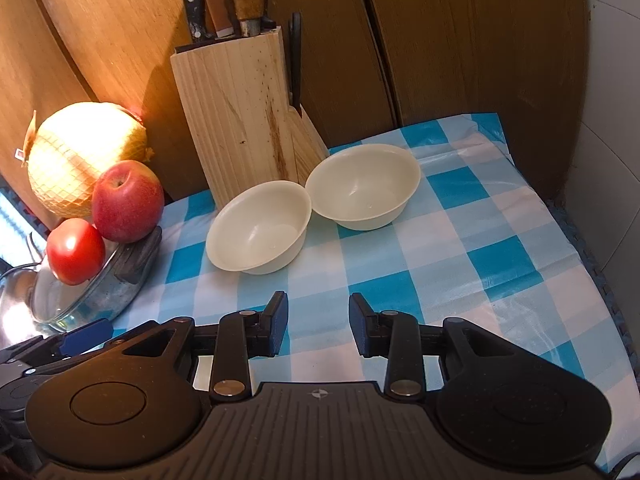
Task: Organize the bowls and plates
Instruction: 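Carry the cream bowl with the right gripper toward the bowls by the knife block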
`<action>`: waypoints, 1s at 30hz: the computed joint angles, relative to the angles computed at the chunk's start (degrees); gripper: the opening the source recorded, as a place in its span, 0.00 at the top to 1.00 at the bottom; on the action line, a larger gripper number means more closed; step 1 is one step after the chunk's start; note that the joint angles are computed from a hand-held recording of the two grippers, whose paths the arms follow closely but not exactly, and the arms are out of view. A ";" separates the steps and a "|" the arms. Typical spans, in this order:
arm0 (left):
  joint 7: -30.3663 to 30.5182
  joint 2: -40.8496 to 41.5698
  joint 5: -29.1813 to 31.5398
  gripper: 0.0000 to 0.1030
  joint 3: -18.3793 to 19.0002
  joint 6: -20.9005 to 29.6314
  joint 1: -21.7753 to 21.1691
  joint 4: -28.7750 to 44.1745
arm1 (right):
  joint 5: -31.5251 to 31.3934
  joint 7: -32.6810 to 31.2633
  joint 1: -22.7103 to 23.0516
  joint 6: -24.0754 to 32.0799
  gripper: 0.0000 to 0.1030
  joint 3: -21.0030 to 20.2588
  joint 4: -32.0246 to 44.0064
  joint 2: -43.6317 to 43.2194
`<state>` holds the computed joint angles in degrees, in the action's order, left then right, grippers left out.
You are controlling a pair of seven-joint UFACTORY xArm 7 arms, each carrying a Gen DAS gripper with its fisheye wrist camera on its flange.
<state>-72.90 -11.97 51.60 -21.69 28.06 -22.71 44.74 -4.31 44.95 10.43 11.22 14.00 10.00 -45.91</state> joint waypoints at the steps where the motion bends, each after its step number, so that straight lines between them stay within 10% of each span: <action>1: -0.48 0.56 1.04 0.53 -0.38 0.60 0.22 0.61 | -0.08 0.04 -0.49 -0.28 0.59 -0.06 0.04 0.33; 30: -2.93 16.61 9.25 0.52 8.50 2.52 -8.32 14.46 | -1.60 -3.49 -9.81 -12.40 0.59 1.32 6.10 17.57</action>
